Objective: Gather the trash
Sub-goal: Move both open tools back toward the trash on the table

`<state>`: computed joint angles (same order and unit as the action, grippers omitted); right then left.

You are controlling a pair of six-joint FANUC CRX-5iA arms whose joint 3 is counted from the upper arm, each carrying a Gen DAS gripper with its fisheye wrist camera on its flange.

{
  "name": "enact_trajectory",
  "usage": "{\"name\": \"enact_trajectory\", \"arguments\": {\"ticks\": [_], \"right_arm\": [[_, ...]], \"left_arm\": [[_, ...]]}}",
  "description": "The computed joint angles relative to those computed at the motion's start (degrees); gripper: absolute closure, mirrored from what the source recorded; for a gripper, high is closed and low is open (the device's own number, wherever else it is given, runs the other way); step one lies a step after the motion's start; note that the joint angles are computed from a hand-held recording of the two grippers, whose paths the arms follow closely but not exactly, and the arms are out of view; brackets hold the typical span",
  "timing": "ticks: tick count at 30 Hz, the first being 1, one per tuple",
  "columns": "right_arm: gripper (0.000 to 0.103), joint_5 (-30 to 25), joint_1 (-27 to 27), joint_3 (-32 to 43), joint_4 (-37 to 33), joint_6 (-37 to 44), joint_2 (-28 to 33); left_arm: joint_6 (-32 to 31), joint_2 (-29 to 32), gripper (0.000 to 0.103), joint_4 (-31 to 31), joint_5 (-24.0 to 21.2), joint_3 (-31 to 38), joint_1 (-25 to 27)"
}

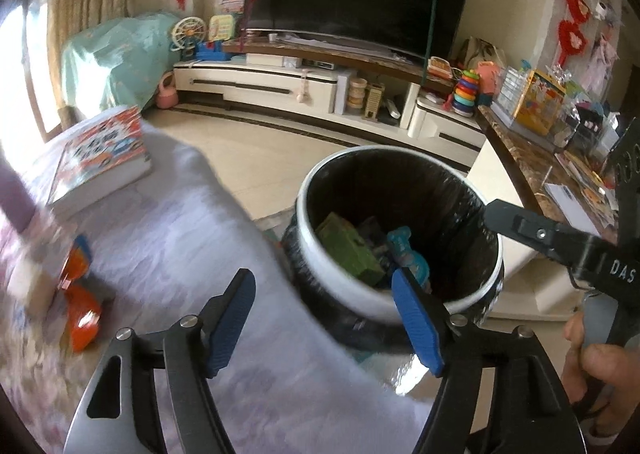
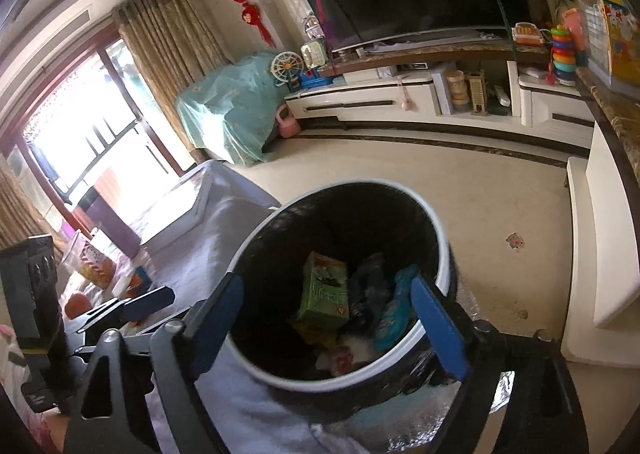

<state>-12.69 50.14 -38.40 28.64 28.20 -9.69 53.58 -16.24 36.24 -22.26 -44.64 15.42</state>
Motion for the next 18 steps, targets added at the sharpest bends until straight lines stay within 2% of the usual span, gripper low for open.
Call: {"name": "enact_trajectory", "arguments": {"ticks": [2,8,11,16,18], "right_arm": [[0.013,1.01,0.92,-1.22,1.43,-2.24,-0.84],[0.011,4.27,3.0,-6.0,16.39,-16.49,-2.4],[0.01,5.94,3.65,-7.4,22.51,-22.06,-2.75],[0.007,8.84,4.38,-8.79,32.98,-31.3,-2.15],[0.006,9.56,5.04,-8.64,34.26,-32.36,-1.47]], "left_arm": [[0.47,-2.46,0.033,-0.44,-0.63,-1.76,1.33],[-2.24,-11.6,0.031,2.81,-4.39,-8.54,7.86],[-2.06,-16.28,0.031,1.98,-6.64,-11.1,11.4],[-3.63,-23.83,0.031,2.0,-13.04,-14.94,20.13],[-4.92,-26.48,0.031,2.6,-16.05,-16.19,24.43]]}}
